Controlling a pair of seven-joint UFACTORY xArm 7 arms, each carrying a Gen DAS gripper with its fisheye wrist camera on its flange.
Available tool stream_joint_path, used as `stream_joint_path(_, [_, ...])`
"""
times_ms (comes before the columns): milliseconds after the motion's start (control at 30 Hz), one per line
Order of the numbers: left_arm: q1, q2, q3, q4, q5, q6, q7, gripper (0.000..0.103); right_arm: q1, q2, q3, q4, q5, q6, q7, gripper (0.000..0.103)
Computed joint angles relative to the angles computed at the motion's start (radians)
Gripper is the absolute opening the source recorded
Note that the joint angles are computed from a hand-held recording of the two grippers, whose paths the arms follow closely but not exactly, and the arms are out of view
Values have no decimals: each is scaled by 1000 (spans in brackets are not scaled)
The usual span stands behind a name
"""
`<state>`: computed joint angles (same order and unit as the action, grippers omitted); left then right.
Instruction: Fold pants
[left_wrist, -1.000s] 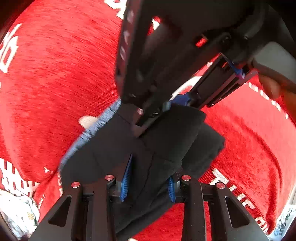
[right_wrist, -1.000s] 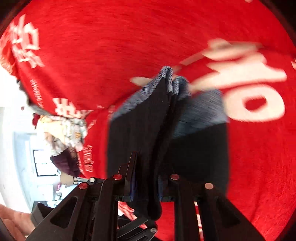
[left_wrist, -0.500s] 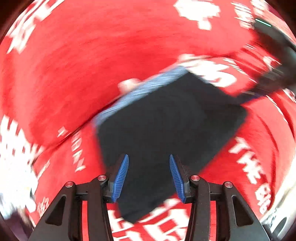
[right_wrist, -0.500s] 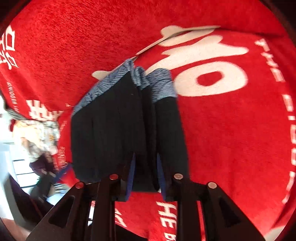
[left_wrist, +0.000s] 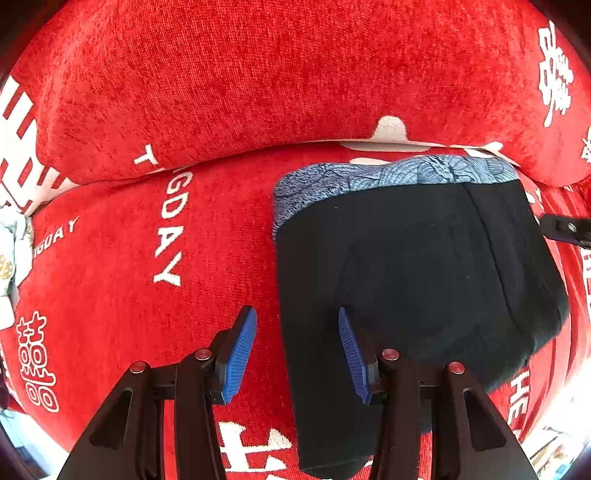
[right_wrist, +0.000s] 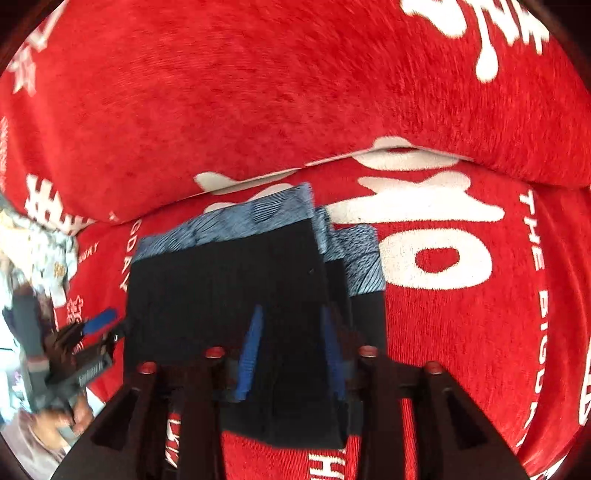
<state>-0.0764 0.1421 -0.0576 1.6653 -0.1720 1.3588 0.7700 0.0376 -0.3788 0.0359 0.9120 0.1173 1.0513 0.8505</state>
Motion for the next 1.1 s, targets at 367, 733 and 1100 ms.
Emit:
stream_joint_path(367, [34, 114, 4, 185, -48, 141, -46, 48, -11, -173, -62, -178, 196, -46, -52, 51])
stream_joint_path(733, [28, 126, -7, 151, -13, 139, -59, 48, 113, -443, -139, -512, 462, -419, -42, 50])
stream_joint_path(1100, [15, 54, -12, 75, -13, 141, -19, 48, 78, -282, -70, -285, 297, -255, -58, 11])
